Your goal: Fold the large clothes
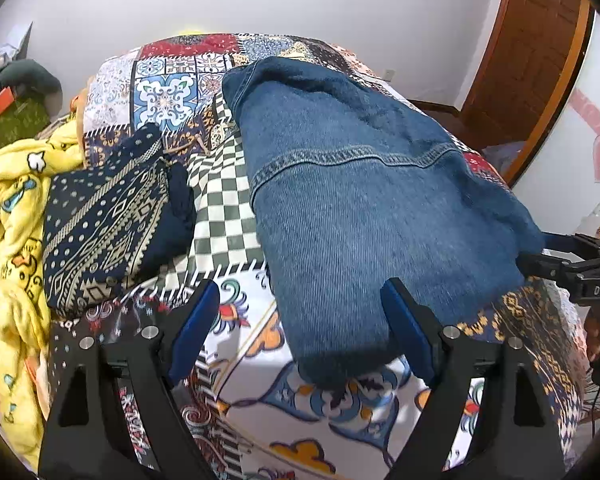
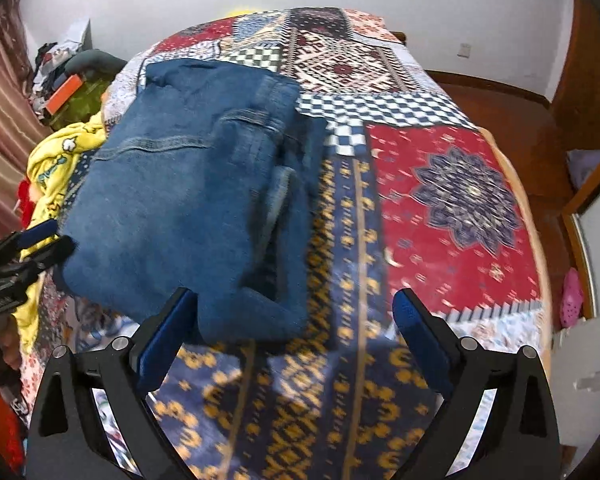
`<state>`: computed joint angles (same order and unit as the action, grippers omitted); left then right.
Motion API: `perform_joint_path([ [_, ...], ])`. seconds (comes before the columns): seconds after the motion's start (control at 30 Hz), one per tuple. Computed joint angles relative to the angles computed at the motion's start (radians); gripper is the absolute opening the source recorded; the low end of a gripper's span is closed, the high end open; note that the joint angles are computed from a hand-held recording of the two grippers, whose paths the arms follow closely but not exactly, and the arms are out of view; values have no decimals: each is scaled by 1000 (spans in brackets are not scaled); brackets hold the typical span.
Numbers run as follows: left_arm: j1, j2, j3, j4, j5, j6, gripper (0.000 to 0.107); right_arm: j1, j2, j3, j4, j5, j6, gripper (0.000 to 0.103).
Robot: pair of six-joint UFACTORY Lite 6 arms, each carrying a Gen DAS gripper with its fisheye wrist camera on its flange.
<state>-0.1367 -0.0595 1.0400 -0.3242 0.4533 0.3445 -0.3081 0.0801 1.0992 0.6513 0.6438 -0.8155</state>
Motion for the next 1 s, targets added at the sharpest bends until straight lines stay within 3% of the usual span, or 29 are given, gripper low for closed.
perform_joint_path([
  [0.23, 24, -85, -37, 274, 6, -226, 89, -70, -58, -32, -8, 39, -11, 98],
  [0.53, 87, -16, 124, 134, 26, -99, 92, -67, -42, 73, 150, 88, -102, 98],
  [0.73, 103, 256, 375, -114, 122, 45, 97, 3, 193, 274, 169, 93, -52, 98],
  [1.0, 138, 687, 773, -329, 415, 94, 97, 24, 632, 696, 117, 327, 115, 98],
])
